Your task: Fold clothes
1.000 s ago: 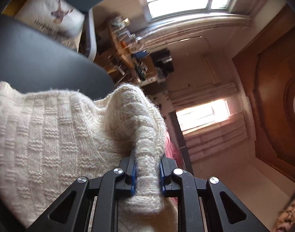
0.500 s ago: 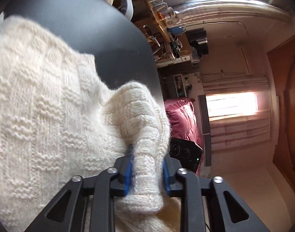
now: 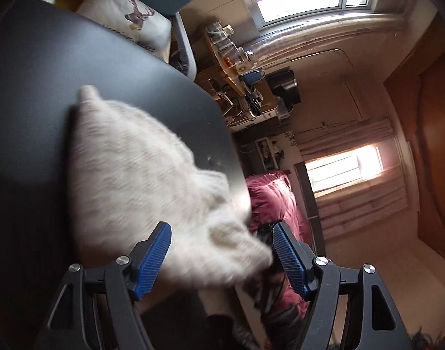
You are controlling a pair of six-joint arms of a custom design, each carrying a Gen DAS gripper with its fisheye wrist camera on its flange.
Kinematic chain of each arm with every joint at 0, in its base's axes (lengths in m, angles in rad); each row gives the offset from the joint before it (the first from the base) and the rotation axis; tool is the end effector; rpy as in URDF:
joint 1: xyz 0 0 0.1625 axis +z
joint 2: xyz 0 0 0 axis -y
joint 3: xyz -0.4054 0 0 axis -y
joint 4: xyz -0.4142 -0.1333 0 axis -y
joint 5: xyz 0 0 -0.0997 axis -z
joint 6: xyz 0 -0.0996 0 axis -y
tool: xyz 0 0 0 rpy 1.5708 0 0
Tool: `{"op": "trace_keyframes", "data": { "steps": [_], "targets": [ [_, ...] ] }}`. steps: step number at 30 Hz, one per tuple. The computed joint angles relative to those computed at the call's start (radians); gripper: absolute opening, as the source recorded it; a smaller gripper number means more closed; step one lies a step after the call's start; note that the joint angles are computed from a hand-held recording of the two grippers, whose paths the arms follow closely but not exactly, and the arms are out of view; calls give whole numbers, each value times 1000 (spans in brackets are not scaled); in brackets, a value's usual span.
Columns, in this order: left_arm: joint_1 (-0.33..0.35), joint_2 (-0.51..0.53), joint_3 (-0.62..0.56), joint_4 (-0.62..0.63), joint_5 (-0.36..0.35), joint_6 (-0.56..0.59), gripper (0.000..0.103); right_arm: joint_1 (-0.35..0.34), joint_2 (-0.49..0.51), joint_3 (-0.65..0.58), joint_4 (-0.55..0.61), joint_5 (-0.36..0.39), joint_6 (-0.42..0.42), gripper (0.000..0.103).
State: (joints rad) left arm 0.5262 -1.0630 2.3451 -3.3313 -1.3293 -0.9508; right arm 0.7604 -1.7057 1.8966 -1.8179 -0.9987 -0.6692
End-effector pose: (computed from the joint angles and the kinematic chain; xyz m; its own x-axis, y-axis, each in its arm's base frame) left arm -0.3086 -0.3609 0.0797 -0.9634 0.0928 0.2513 -0.0284 0.8974 -0.4403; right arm -0.2017 -0.4502 0.4076 -0.9205 0.0345 -0.3891 0.1942 0.9046 -0.3794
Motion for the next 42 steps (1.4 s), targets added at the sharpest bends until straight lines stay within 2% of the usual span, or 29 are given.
{"op": "trace_keyframes", "data": {
  "steps": [3, 6, 8, 10, 13, 14, 16, 18, 19, 21, 24, 27, 28, 30, 32, 34, 35, 36, 38, 40, 42],
  "targets": [
    [-63, -38, 84, 24, 39, -8, 74, 85, 7, -14, -65, -83, 26, 53],
    [-115, -12, 113, 38, 63, 5, 75, 172, 21, -23, -129, -167, 33, 53],
    [-121, 31, 93, 58, 62, 33, 75, 224, 41, -44, -136, -226, 59, 53],
    [-127, 73, 71, 81, 61, 60, 75, 278, 54, -50, -135, -324, 74, 53],
    [-135, 123, 20, 161, 72, 125, 75, 366, 85, -41, -163, -526, 86, 53],
    [-134, 135, 11, 166, 72, 141, 75, 381, 77, -24, -172, -567, 66, 52],
    [-125, 157, -4, 163, 60, 165, 75, 409, 53, 15, -196, -632, 20, 37],
    [-125, 175, -18, 163, 59, 186, 75, 433, 22, 47, -216, -628, -21, 22],
    [-127, 182, -25, 168, 61, 196, 75, 447, 6, 59, -226, -624, -39, 19],
    [-130, 192, -41, 184, 46, 220, 75, 476, -19, 73, -245, -616, -64, 18],
    [-101, 241, -62, 66, -97, 247, 75, 498, -58, 85, -288, -580, -84, 15],
    [-94, 303, -96, 22, -127, 252, 75, 512, -78, 80, -342, -516, -91, 14],
    [-88, 330, -110, 3, -135, 245, 75, 512, -89, 78, -346, -518, -99, 14],
    [-69, 387, -139, -49, -161, 230, 77, 512, -95, 82, -377, -571, -108, 14],
    [-51, 441, -169, -90, -176, 208, 79, 514, -62, 110, -476, -683, -100, 14],
    [-36, 473, -183, -109, -169, 174, 79, 491, -34, 140, -541, -767, -95, 14],
    [-28, 481, -181, -119, -162, 146, 79, 468, -26, 154, -560, -785, -92, 14],
    [-19, 489, -173, -147, -165, 122, 79, 438, -29, 163, -552, -762, -85, 14],
    [0, 503, -147, -243, -189, 86, 79, 371, -46, 167, -506, -665, -60, 18],
    [16, 518, -119, -353, -202, 39, 79, 311, -63, 157, -455, -561, -10, 30],
    [35, 541, -99, -471, -215, -19, 81, 243, -85, 142, -381, -449, 32, 32]
  ]
}}
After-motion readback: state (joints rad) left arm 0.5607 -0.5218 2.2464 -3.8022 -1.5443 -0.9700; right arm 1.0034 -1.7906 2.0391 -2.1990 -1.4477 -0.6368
